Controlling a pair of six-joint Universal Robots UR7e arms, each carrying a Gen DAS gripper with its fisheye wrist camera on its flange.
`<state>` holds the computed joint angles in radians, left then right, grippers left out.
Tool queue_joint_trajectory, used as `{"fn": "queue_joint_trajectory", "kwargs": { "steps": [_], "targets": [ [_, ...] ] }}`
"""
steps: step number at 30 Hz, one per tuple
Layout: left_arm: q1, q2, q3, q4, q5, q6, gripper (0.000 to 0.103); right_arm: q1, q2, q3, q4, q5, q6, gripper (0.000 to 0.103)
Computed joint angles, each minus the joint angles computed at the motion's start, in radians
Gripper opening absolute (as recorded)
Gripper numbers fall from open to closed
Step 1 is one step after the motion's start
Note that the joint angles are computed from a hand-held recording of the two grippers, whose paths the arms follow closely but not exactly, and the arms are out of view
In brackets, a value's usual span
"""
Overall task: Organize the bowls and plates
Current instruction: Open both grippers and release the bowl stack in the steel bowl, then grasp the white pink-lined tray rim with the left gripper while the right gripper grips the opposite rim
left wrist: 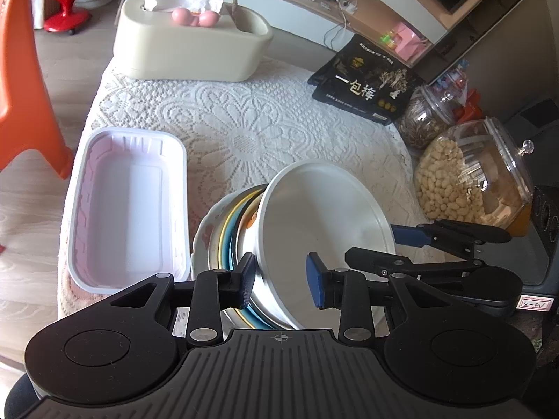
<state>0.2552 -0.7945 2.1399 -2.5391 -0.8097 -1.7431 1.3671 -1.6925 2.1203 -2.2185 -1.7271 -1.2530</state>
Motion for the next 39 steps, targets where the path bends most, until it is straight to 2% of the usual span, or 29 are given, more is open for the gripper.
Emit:
{"fn": "queue_joint_trajectory", "kwargs": {
  "steps": [7,9,11,13,16,17,19,21,23,25,26,31,39],
  "targets": [
    [-0.012,-0.01,-0.037,0.164,0.021,-0.055,0.035,0.001,-0.02,0.021,-0.08,0.029,-0.053,0.054],
    [-0.015,-0.02,-0.023,0.135,0.018,-0.043,0.035,0.003,-0.039,0.04,-0.123,0.051,-0.103,0.054],
    [-0.03,-0.042,0.022,0.042,0.026,-0.03,0.035,0.015,-0.064,0.072,-0.209,0.087,-0.162,0.055],
    [-0.053,-0.078,0.057,0.042,0.048,-0.074,0.035,0.035,-0.084,0.095,-0.274,0.142,-0.195,0.066],
    [-0.081,-0.149,0.069,0.249,0.079,-0.235,0.035,0.085,-0.084,0.093,-0.283,0.225,-0.155,0.075],
    [-0.082,-0.175,0.065,0.349,0.081,-0.3,0.035,0.118,-0.067,0.082,-0.264,0.203,-0.124,0.075],
    [-0.07,-0.206,0.055,0.513,0.062,-0.398,0.035,0.206,0.006,0.024,-0.144,0.104,-0.025,0.075],
    [-0.041,-0.218,0.053,0.609,0.027,-0.452,0.035,0.266,0.097,-0.044,-0.011,0.027,0.14,0.075],
    [-0.005,-0.228,0.085,0.58,-0.008,-0.424,0.035,0.302,0.195,-0.108,0.111,-0.035,0.314,0.069],
    [0.026,-0.238,0.129,0.503,-0.035,-0.391,0.035,0.327,0.284,-0.139,0.16,-0.095,0.441,0.043],
    [0.036,-0.243,0.155,0.459,-0.043,-0.38,0.035,0.339,0.317,-0.133,0.142,-0.133,0.479,0.039],
    [0.071,-0.246,0.226,0.309,-0.053,-0.311,0.035,0.383,0.437,-0.093,0.003,-0.28,0.552,0.038],
    [0.13,-0.25,0.287,0.108,-0.088,-0.131,0.035,0.438,0.552,-0.078,-0.02,-0.482,0.661,0.038]
  ]
}}
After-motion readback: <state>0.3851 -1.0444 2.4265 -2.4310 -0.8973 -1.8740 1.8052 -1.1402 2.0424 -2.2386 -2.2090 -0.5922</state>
